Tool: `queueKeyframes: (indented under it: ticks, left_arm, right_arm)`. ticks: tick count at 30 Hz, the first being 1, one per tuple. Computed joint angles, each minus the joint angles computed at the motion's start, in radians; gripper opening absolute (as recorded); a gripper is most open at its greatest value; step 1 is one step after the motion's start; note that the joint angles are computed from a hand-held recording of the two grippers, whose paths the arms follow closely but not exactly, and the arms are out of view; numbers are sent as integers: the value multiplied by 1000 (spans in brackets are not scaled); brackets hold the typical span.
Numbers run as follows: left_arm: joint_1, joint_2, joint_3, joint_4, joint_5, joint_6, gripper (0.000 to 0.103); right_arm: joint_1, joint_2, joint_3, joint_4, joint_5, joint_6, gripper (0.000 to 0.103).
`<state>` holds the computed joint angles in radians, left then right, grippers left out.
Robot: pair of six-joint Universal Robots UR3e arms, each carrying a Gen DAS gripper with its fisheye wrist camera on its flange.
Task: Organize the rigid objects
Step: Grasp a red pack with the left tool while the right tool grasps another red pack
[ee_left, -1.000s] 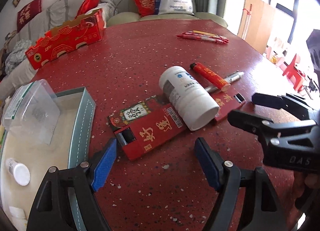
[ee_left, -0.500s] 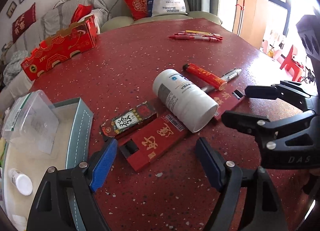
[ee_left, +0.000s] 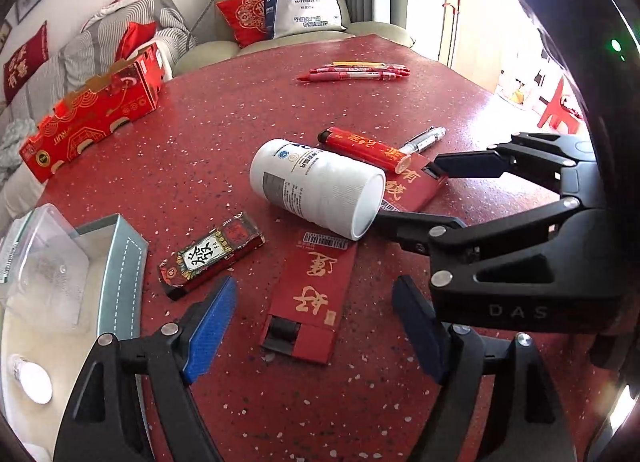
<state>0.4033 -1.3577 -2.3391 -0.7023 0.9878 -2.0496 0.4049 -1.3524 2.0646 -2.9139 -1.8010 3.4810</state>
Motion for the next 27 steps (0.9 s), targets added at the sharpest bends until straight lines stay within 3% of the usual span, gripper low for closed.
queueKeyframes:
  ticks: [3,4,7,8,9,12,20,27]
  left_arm:
    - [5,-16,37,-65,-23,46,70]
    - [4,-16,42,-73,-26,52,60]
    - [13,-11,40,-86,-37,54,58]
    - [12,-8,25,-45,-32,27,40]
    - [15,-5,26,-54,-33,15,38]
    - [21,38,-18,-24,-23,0,37]
    - [183,325,-127,-285,-50,79,37]
    - [243,416,-157,-340,-46,90,38]
  right_arm:
    - [-19,-20,30,-18,14,-5,70]
    - [-20,-26,36,-10,1,-13,70]
    - [-33,-61,77,-13,-9,-8,71]
    - [-34,-68,85,-13,-12,-5,71]
    - [-31,-71,86,-8,-17,-1,71]
    - [-3,-74,80,9,-41,18,70]
    - [136,-135,129,37,-134,149,70]
    - [227,-121,95,132,-180,263,70]
